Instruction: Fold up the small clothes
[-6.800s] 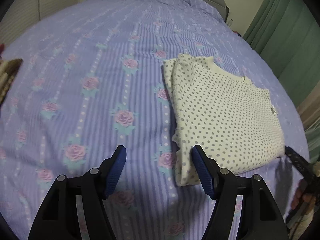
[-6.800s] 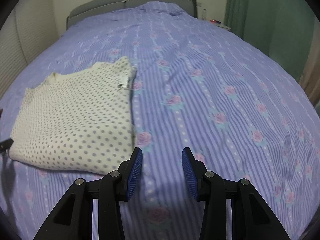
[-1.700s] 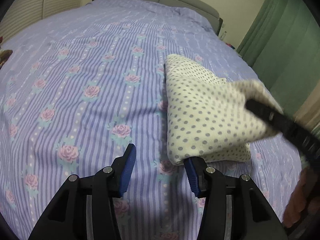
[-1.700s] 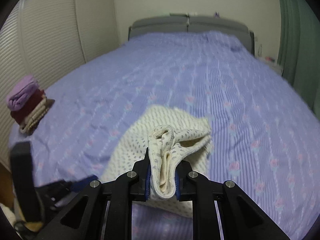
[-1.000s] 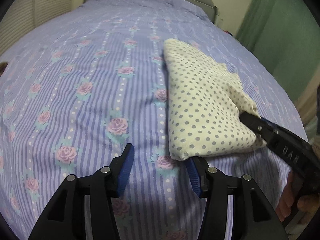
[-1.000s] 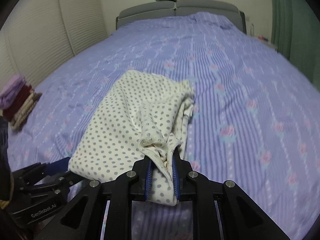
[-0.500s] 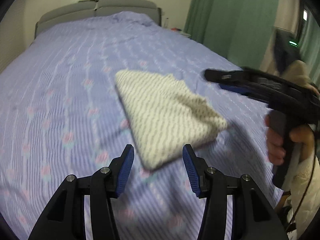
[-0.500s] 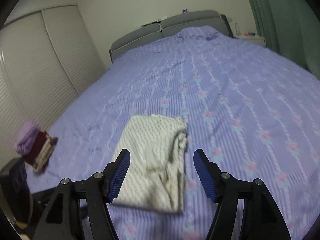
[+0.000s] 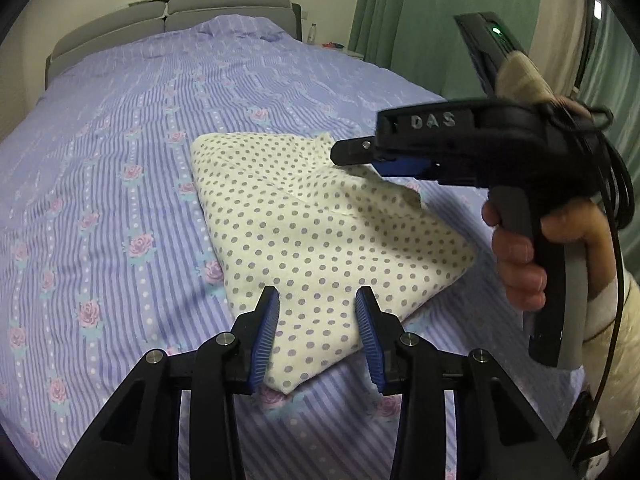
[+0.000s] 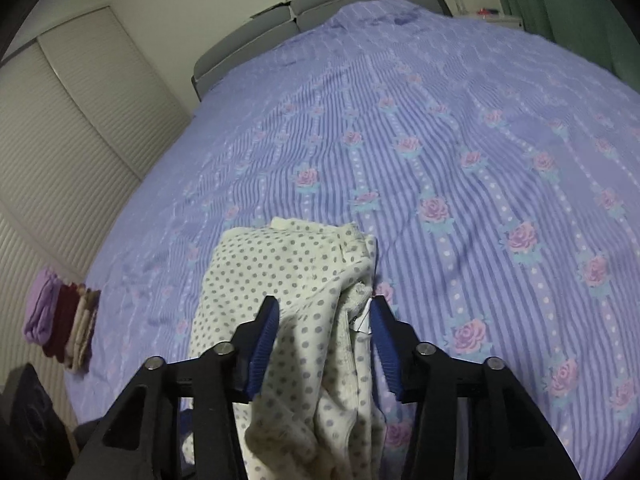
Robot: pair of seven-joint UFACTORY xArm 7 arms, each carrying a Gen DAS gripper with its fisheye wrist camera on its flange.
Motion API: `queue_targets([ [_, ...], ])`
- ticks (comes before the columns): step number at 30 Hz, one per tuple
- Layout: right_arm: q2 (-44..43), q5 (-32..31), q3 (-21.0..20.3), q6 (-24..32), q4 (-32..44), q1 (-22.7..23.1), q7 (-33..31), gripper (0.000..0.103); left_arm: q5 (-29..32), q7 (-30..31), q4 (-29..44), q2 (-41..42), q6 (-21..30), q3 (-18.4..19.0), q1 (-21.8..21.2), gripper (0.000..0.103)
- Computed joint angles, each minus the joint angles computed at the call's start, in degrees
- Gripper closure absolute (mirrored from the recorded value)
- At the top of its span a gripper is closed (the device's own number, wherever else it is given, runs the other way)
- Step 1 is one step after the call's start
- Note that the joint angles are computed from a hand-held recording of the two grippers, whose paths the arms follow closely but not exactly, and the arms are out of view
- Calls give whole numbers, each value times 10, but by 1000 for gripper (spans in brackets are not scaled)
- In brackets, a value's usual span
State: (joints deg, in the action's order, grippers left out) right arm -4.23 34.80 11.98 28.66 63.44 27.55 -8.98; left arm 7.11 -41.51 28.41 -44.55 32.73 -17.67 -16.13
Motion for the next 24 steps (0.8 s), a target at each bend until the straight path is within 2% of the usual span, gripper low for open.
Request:
queue_targets([
  [4,22,1,1,16,20,-4,11,62,2,-7,-4,-3,-3,-3,1,63],
  [8,33,-4,2,36,33,-11,19,86,0,-6,-9,-9,-5,-1,-4,63],
  [9,29,-4,3,33,31,-12,11,87,0,-6,-10,-9,-6,0,-4,63],
  [12,10,26,5,6,15,-7,-49,89,-1,-7,-15,-15,-8,-1,-5,63],
  [16,-8,57,3,-59,5,11,-126,89,2,-16,-17,-16,-10,-7,2,63],
  [18,11,28,2,-55,21,9,-116,89,0,-23,-17,-18,-8,-9,2,63],
  [23,59,-110,8,-32,43,-6,-23,88,8,-38,-17,-23,3,-21,4,63],
  [24,59,-116,8,-36,40,-9,-14,83,10,-42,-16,-24,6,-24,4,63],
])
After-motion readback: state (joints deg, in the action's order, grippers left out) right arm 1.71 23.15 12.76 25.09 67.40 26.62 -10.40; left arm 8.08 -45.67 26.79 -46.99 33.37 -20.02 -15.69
